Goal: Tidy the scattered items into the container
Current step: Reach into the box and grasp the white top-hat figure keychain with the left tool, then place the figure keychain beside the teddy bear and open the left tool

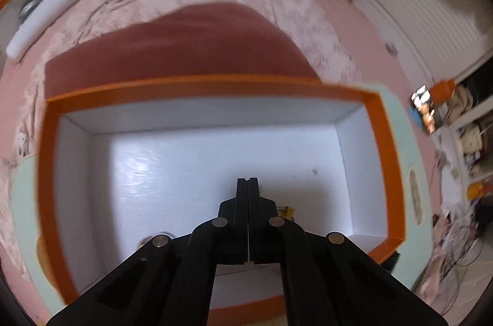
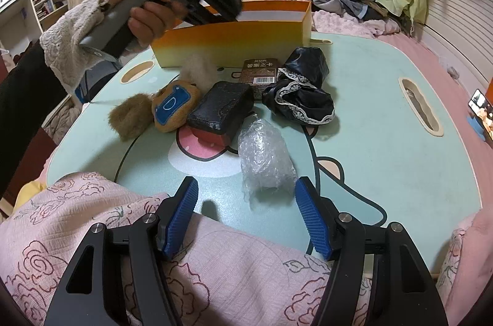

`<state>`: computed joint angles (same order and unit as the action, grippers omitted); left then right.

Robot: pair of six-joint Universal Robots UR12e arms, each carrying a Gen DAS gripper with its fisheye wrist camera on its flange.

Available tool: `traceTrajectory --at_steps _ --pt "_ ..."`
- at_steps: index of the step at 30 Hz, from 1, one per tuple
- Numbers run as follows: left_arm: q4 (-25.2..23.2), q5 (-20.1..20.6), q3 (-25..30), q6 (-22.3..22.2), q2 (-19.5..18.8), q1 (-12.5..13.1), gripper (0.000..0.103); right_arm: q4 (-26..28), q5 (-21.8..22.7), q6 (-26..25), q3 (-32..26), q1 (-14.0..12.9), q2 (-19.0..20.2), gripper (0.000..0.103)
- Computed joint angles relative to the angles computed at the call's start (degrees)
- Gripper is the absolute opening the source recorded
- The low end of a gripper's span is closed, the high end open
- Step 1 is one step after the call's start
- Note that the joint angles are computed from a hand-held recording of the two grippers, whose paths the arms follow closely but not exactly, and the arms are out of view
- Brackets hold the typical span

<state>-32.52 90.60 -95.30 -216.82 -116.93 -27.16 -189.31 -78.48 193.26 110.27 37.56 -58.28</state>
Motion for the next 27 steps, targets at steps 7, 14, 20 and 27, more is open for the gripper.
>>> traceTrajectory --at_steps 7,14,20,27 --pt "-3.3 -9.2 0.2 -3.3 1.2 1.5 0.049 -0.1 -0.5 0.6 0.0 0.1 0.0 0.066" --pt "-11.1 -9.9 5.5 -0.3 -2.2 -0.4 0.063 -0.5 -2.6 2.5 -0.1 0.5 0.1 0.066" --pt "-18.4 -3.9 9.5 1.0 -4.5 -2.2 0.038 -0.6 -2.9 2.9 -0.1 0.6 0.1 0.067" --pt "-10.5 -4.8 5.2 1.4 -2.0 -1.6 0.038 -0.9 -3.4 3.5 0.2 0.8 0.1 0.068"
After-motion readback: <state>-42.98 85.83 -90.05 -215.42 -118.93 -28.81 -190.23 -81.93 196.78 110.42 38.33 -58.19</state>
